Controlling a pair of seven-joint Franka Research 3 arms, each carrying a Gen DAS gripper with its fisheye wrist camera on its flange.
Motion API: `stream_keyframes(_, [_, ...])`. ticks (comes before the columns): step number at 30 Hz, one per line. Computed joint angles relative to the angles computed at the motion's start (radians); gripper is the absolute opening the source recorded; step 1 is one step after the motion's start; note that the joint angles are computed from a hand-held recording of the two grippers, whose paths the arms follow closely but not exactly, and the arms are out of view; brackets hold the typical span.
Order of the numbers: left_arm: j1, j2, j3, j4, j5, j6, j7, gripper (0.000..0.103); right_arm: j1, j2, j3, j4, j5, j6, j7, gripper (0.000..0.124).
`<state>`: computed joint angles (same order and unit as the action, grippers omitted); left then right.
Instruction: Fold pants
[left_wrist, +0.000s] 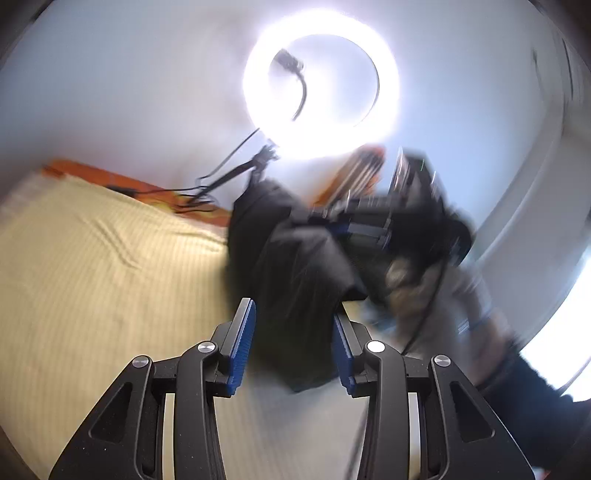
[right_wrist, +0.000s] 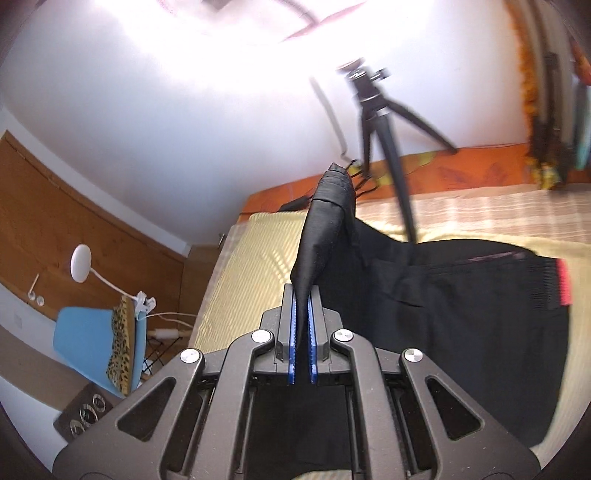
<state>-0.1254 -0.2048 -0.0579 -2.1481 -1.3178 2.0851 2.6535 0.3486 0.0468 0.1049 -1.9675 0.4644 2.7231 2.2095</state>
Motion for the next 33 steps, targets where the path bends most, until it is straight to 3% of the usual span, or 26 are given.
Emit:
stream_keyframes(5, [-0.020, 0.014, -0.034, 0.011, 0.000, 0.100, 0.032, 0.039, -0.015, -0.089, -0.012, -0.119, 0.025, 0.015, -0.001, 0.006])
stream_keyframes(6, [-0.045, 0.029, -0.020, 0.021, 0.013, 0.102, 0.036, 0.039, -0.018, -0.103, -0.014, -0.136, 0.022, 0.013, 0.002, 0.006])
stream_keyframes(9, [-0.032, 0.122, -0.049, 0.112, -0.020, 0.087, 0.034, 0.039, -0.029, -0.153, -0.021, -0.204, 0.029, 0.018, -0.001, 0.006])
stream_keyframes(13, [-0.009, 0.120, -0.044, 0.128, -0.126, 0.013, 0.069, 0.039, -0.054, -0.216, -0.027, -0.281, 0.005, 0.020, 0.022, 0.006])
stream_keyframes(14, [-0.008, 0.126, -0.052, 0.136, -0.130, 0.025, 0.073, 0.039, -0.060, -0.229, -0.030, -0.298, 0.002, 0.018, 0.025, 0.006])
stream_keyframes(17, [-0.031, 0.130, -0.096, 0.145, -0.052, 0.169, 0.068, 0.039, -0.077, -0.264, -0.030, -0.347, -0.015, 0.008, 0.045, 0.006])
stream_keyframes(21, [-0.070, 0.179, -0.137, 0.148, 0.090, 0.224, 0.016, 0.039, -0.091, -0.308, -0.031, -0.419, -0.028, -0.003, 0.058, 0.006])
stream_keyframes(29, [-0.161, 0.209, -0.209, 0.092, 0.325, 0.358, 0.032, 0.039, -0.107, -0.345, -0.046, -0.535, -0.013, 0.012, 0.040, 0.006])
stream_keyframes(33, [-0.185, 0.236, -0.221, 0.087, 0.472, 0.396, -0.054, 0.039, -0.109, -0.331, -0.044, -0.552, -0.021, 0.002, 0.019, 0.006])
